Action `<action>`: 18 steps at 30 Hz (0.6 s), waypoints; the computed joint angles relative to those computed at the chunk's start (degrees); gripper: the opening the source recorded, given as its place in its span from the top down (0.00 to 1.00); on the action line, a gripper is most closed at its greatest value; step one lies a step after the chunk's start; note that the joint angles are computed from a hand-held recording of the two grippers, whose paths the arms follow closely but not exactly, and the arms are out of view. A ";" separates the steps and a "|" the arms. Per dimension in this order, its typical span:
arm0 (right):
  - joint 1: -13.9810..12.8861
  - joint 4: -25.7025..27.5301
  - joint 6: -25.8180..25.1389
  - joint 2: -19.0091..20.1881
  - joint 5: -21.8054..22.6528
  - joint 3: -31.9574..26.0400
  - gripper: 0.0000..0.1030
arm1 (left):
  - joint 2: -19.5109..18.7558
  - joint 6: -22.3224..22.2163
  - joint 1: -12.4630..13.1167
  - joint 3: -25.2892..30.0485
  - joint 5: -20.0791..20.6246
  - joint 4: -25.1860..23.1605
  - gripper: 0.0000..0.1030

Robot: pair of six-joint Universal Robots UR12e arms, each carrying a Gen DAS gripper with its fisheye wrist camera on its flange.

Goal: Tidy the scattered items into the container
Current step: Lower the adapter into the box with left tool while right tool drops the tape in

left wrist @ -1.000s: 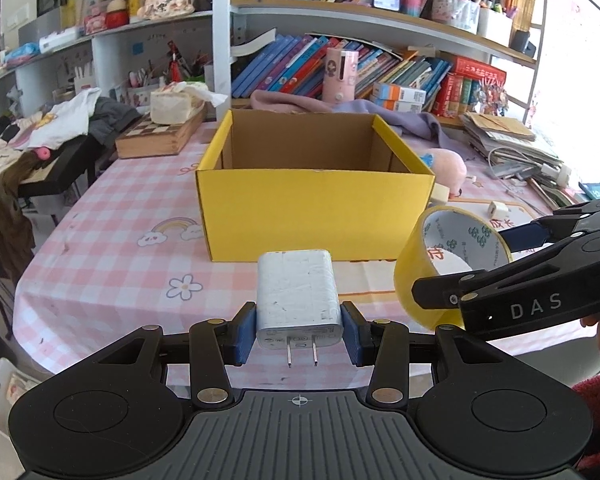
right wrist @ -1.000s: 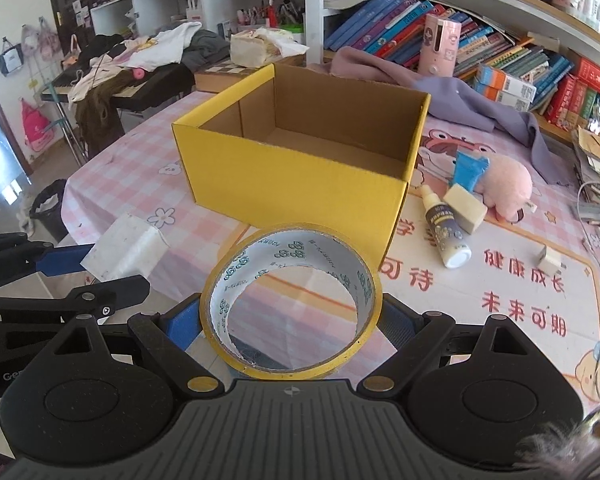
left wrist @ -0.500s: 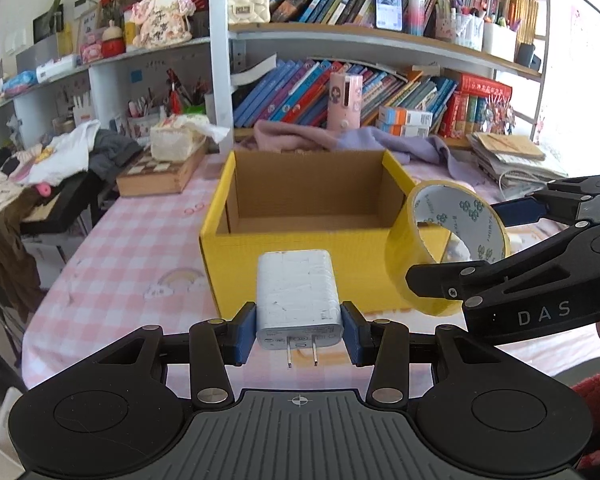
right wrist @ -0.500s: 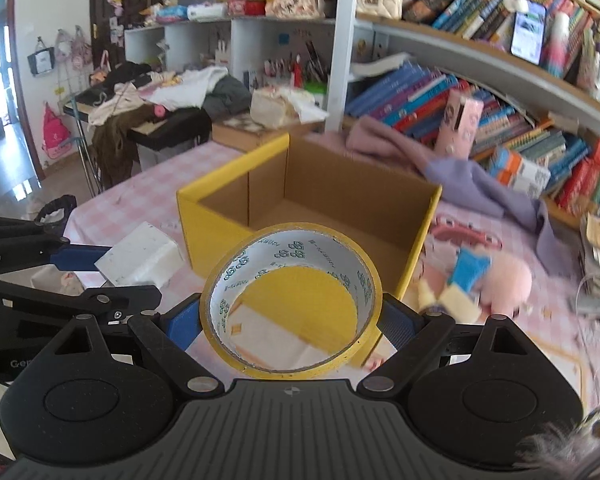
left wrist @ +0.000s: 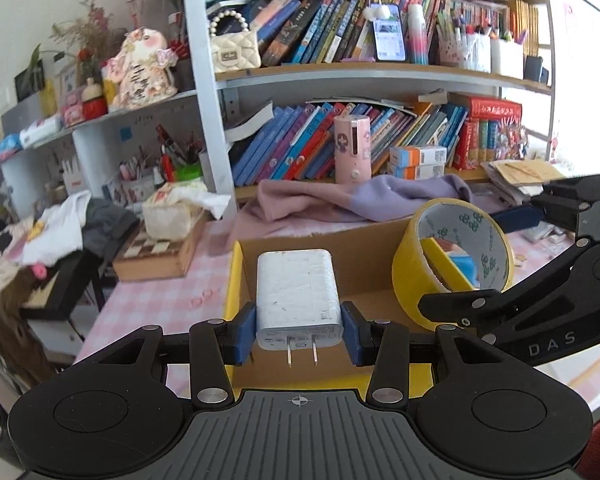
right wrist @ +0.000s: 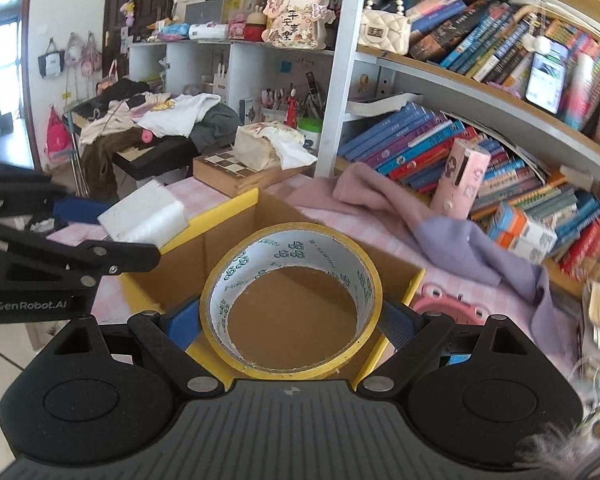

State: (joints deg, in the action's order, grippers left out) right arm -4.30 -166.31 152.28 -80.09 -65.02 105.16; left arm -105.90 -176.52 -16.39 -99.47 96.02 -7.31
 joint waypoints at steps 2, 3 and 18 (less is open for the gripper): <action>0.21 0.99 -1.65 1.62 -0.05 -1.93 0.13 | -1.40 0.72 0.27 1.89 -0.38 -1.58 0.58; 0.35 1.67 -2.49 2.44 -0.24 -2.92 0.13 | -2.11 1.06 0.39 2.87 -0.53 -2.51 0.58; 3.08 19.41 -17.64 13.23 -7.65 -17.16 0.12 | -10.98 8.80 0.93 15.39 0.94 -17.77 0.59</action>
State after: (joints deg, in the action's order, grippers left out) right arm -1.21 -146.90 134.64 -66.86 -72.67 88.00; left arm -116.89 -167.72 -15.46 -84.08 96.95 -25.08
